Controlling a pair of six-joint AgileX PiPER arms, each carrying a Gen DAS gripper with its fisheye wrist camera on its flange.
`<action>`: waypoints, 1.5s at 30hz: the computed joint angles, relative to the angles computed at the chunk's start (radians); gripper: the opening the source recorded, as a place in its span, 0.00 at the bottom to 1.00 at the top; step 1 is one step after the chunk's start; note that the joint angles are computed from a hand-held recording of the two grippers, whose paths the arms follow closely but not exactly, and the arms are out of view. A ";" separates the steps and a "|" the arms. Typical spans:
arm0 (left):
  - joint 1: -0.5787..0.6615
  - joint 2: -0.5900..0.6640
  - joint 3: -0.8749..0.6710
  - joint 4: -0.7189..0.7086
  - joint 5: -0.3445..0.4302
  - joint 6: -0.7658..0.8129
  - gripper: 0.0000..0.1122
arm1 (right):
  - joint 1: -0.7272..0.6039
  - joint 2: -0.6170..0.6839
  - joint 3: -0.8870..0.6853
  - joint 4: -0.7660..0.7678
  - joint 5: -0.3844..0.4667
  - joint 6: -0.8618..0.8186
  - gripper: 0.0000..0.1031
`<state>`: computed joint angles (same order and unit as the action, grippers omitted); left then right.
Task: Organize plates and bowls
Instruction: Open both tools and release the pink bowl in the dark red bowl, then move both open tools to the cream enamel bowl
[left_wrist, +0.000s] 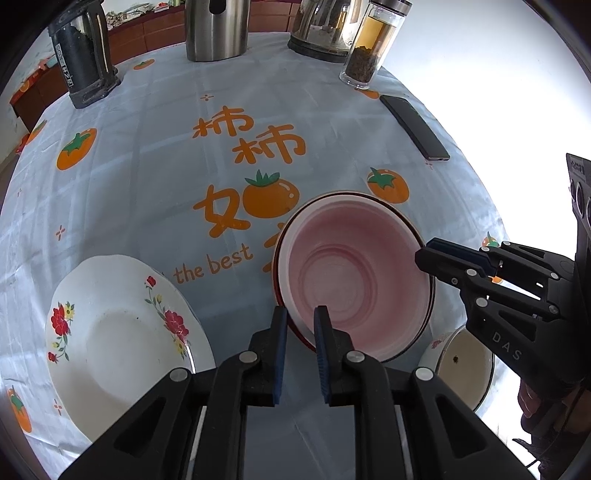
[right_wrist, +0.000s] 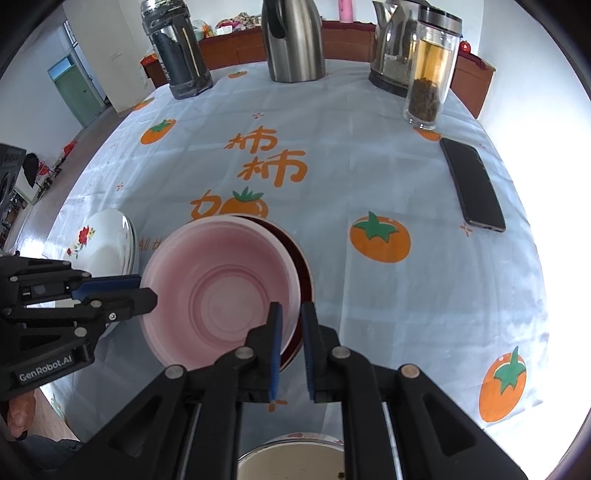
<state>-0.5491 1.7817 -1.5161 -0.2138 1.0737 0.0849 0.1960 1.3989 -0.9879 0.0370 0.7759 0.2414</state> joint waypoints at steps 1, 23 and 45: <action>0.002 -0.001 0.000 0.000 0.001 -0.001 0.16 | -0.002 -0.001 0.001 0.006 -0.001 -0.003 0.13; -0.006 -0.054 0.016 0.044 -0.037 -0.026 0.49 | 0.017 -0.051 0.011 -0.026 -0.006 0.052 0.40; -0.007 -0.158 0.084 0.041 -0.045 -0.022 0.49 | 0.114 -0.134 0.029 -0.120 0.046 0.200 0.47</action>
<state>-0.5557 1.6241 -1.4321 -0.1727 1.0285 0.0628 0.3105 1.2653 -0.9587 -0.0828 0.8220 0.4410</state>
